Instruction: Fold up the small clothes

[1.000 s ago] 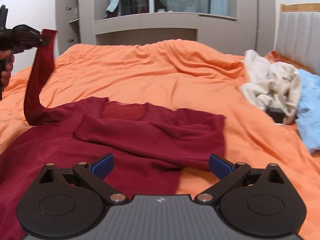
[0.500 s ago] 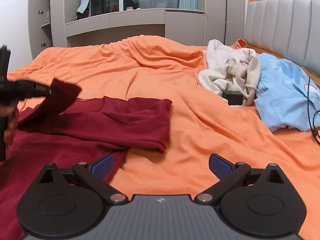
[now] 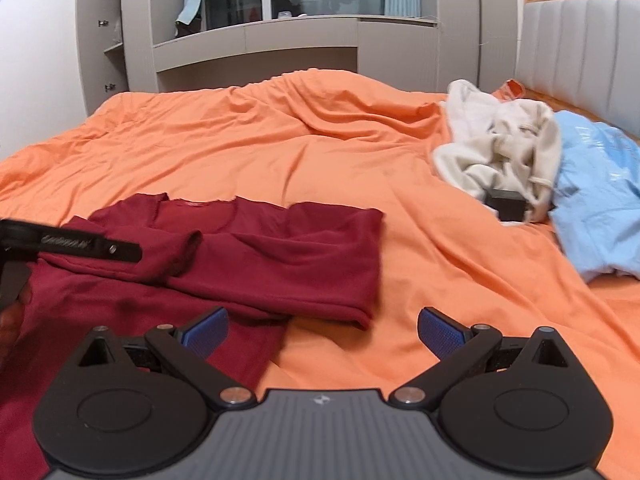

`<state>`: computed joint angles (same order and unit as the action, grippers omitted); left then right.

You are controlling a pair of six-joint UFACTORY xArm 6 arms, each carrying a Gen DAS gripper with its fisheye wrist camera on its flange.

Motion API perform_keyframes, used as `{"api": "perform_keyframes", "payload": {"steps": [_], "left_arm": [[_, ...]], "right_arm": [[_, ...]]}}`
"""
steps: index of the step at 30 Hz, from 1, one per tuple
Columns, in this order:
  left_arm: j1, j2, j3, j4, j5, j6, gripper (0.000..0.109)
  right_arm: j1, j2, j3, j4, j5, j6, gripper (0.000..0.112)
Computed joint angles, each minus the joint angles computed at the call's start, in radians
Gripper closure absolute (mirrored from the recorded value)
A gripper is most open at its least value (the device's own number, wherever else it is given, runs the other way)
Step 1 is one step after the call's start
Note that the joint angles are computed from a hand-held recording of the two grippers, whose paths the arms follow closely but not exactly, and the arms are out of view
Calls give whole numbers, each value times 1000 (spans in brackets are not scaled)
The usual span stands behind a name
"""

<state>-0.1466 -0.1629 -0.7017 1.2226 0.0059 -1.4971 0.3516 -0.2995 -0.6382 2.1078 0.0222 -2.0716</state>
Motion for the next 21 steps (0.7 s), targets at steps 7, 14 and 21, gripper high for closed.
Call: {"api": "perform_keyframes", "payload": {"steps": [7, 14, 21], "left_arm": [[63, -215, 164, -202, 75, 237, 17], [293, -315, 215, -142, 140, 274, 6], [547, -120, 112, -116, -14, 321, 6]], "right_arm": [[69, 145, -117, -156, 105, 195, 18], [169, 372, -318, -229, 105, 301, 36], [214, 531, -460, -220, 37, 372, 61]]}}
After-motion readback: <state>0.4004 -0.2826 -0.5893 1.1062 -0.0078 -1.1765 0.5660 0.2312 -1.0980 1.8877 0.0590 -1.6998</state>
